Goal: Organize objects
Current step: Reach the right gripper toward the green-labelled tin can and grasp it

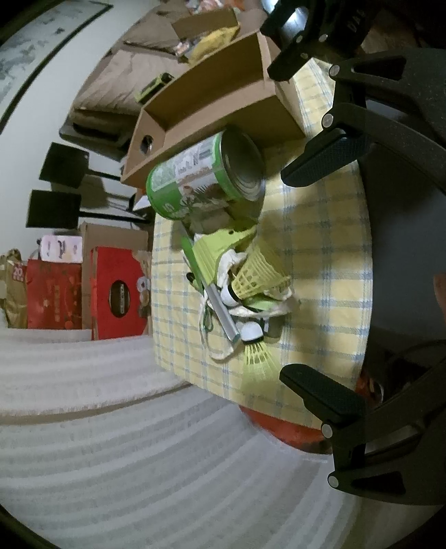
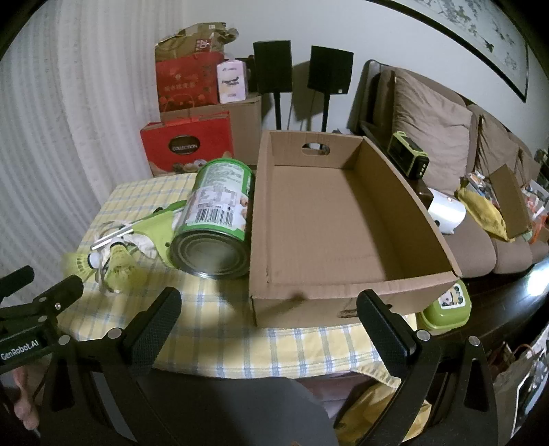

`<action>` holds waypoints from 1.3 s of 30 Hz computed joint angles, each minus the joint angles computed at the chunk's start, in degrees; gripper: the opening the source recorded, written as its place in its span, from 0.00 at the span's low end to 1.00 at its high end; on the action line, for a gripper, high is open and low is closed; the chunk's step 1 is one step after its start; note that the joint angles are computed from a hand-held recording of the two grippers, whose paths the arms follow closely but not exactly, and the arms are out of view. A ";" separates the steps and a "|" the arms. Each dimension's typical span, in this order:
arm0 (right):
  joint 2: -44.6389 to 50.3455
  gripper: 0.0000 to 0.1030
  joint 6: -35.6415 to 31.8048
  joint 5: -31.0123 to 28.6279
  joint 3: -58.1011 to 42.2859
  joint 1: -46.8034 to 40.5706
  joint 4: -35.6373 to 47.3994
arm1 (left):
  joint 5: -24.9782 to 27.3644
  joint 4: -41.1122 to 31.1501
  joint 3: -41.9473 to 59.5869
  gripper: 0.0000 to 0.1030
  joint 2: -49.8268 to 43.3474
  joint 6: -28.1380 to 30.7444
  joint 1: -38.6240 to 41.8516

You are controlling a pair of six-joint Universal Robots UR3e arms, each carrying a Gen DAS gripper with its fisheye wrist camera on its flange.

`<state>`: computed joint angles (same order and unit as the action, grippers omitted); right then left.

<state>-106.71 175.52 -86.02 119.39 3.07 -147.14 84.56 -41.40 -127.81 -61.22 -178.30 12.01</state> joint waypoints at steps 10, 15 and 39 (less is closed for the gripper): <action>3.10 1.00 -3.02 4.82 -3.14 -3.42 -0.03 | -5.99 1.22 1.37 1.00 -4.27 2.29 3.68; 5.80 1.00 -5.18 8.18 -8.08 -4.88 1.37 | -9.48 0.58 0.11 1.00 -4.39 3.43 6.39; 38.51 0.83 -5.35 15.72 -50.25 0.26 21.10 | -26.69 0.19 2.73 0.86 -14.63 5.21 12.89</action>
<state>-68.20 170.17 -70.30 69.13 3.33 -126.05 57.87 -41.21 -125.08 -75.85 -173.09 24.89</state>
